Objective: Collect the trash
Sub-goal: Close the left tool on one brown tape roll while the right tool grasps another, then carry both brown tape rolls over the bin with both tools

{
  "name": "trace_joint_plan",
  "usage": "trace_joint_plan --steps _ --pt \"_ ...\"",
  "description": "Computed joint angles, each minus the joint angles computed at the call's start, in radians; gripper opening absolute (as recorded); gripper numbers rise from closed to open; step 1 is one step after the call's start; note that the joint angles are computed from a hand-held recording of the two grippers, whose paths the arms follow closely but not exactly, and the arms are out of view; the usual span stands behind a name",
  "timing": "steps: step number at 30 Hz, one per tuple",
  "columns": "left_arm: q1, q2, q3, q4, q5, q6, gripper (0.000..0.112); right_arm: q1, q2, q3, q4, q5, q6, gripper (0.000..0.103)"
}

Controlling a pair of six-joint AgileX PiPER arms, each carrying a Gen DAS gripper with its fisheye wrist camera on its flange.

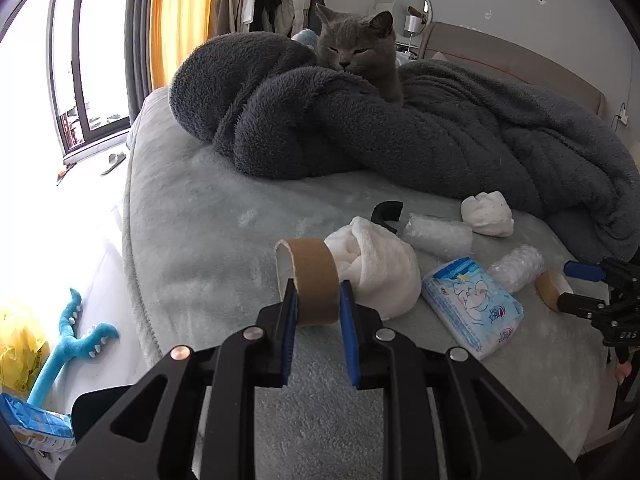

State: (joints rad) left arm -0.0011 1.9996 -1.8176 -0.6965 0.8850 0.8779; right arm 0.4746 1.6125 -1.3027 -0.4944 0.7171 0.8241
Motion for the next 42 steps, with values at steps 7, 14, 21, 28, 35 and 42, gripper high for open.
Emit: trace_joint_plan --steps 7,14,21,28,35,42 --pt "0.012 -0.006 0.0 -0.019 0.009 0.022 0.022 0.014 0.065 -0.076 0.019 0.076 -0.033 0.049" --pt "0.037 -0.001 -0.024 -0.032 0.031 0.029 0.022 0.023 0.084 -0.127 -0.013 0.112 0.003 0.047" --pt "0.068 0.006 -0.051 -0.043 0.054 0.039 0.022 0.051 0.103 -0.223 -0.077 0.171 0.083 0.047" --pt "0.1 -0.003 -0.029 -0.031 0.055 0.06 0.022 0.081 0.188 -0.402 -0.063 0.227 0.053 0.047" --pt "0.156 -0.005 -0.024 -0.045 0.069 0.067 0.022 0.148 0.244 -0.56 -0.163 0.373 0.096 0.047" --pt "0.2 0.016 -0.035 -0.006 0.072 0.053 0.022 0.167 0.266 -0.614 -0.122 0.323 0.11 0.047"
